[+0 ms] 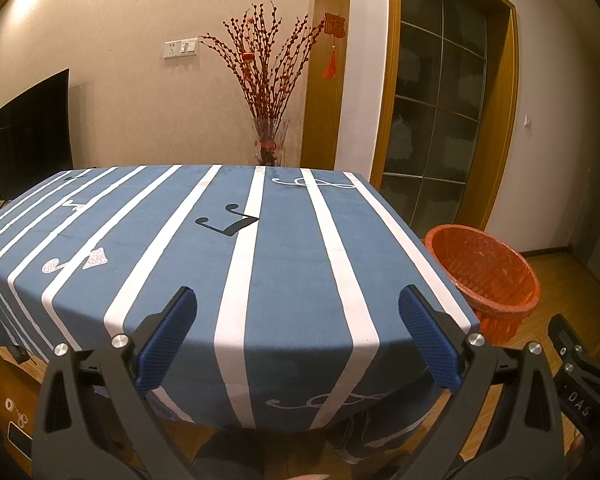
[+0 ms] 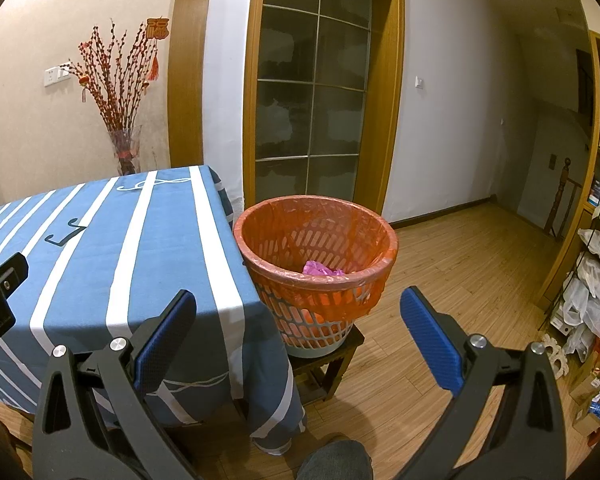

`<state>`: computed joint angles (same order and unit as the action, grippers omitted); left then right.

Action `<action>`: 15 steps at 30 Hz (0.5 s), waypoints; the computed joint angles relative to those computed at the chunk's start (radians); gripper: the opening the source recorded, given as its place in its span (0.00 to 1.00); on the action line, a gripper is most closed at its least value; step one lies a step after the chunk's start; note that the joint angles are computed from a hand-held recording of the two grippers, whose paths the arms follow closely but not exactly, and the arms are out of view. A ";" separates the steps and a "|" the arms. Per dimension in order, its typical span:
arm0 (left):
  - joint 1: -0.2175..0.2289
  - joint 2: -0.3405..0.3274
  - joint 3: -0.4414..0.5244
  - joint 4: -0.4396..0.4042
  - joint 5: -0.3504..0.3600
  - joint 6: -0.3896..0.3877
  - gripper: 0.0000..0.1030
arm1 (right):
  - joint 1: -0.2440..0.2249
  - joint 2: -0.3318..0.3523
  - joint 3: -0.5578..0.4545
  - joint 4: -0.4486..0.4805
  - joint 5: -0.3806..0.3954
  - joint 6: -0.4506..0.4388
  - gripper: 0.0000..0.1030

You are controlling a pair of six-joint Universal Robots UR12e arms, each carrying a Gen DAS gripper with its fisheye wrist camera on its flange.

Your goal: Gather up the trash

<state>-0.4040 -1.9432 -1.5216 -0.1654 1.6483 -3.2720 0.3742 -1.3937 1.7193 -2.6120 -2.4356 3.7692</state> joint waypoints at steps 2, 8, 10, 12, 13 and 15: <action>0.000 0.000 0.000 0.000 -0.001 0.001 0.96 | 0.000 0.000 0.000 0.000 0.000 0.000 0.97; -0.001 0.000 0.000 -0.002 0.001 -0.001 0.96 | 0.000 -0.001 0.001 0.000 0.000 0.000 0.97; 0.000 0.001 0.000 -0.003 0.001 -0.002 0.96 | 0.000 -0.001 0.001 0.001 0.001 0.000 0.97; 0.000 0.001 -0.001 -0.002 0.000 -0.003 0.96 | 0.000 -0.001 0.001 0.000 0.000 -0.001 0.97; 0.000 0.001 -0.003 -0.002 0.000 -0.003 0.96 | 0.000 -0.001 0.001 0.000 0.000 -0.001 0.97; 0.000 0.001 -0.006 -0.001 -0.002 -0.002 0.96 | -0.001 -0.001 0.001 0.000 0.001 0.000 0.97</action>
<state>-0.4035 -1.9418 -1.5272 -0.1669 1.6467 -3.2737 0.3736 -1.3943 1.7202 -2.6121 -2.4351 3.7688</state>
